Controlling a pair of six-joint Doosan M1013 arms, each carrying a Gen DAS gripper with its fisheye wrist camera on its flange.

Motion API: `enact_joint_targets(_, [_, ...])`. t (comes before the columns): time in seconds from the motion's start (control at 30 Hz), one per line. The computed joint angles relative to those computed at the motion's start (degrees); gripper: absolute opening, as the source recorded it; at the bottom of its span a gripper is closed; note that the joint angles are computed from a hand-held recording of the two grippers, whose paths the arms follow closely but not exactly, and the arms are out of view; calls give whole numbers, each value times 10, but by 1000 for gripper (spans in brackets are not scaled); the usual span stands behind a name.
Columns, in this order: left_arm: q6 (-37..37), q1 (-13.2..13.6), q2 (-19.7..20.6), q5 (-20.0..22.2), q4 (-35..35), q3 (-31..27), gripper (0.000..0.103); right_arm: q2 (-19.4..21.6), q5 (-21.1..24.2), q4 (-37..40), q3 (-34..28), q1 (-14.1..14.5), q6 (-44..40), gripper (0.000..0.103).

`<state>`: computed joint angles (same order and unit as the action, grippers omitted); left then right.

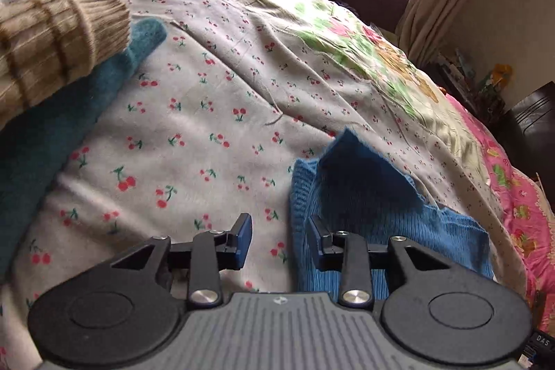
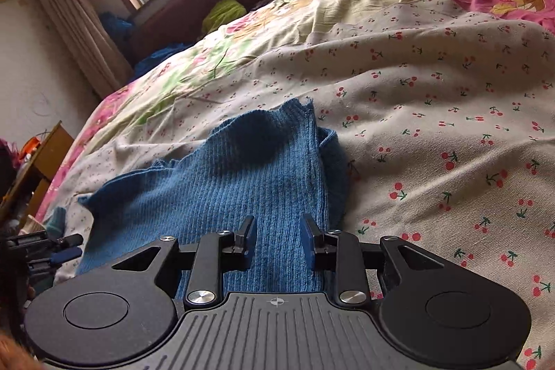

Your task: Fold small clothes

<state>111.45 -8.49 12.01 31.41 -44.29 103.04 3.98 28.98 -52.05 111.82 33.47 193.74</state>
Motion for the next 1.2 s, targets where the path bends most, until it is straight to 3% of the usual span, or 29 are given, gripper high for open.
enact_joint_targets(0.17, [56, 2, -19, 25, -27, 28, 53, -2, 48, -19, -2, 18, 20, 33])
enact_joint_targets(0.37, [105, -1, -21, 44, -63, 35, 53, -3, 41, 37, -1, 16, -35, 35])
enact_joint_targets(0.63, [164, 2, -30, 75, -67, 42, 50, -12, -2, 7, 13, 14, -7, 35])
enact_joint_targets(0.73, [162, 1, -29, 68, -62, 43, 35, -17, -28, -24, 23, 13, 29, 35])
enact_joint_targets(0.87, [181, 6, -33, 66, -87, 50, 29, -22, -63, -65, 36, 10, 70, 35])
enact_joint_targets(1.07, [181, 0, -25, 69, -86, 45, 28, -9, -75, 2, 28, 0, 18, 34])
enact_joint_targets(1.13, [176, 2, -22, 74, -87, 41, 28, -8, -72, 0, 28, -1, 36, 26])
enact_joint_targets(1.17, [173, 2, -21, 74, -84, 40, 28, -9, -69, 0, 29, 0, 44, 16])
enact_joint_targets(1.2, [174, 3, -22, 76, -86, 40, 25, -13, -69, 4, 30, -1, 48, 14])
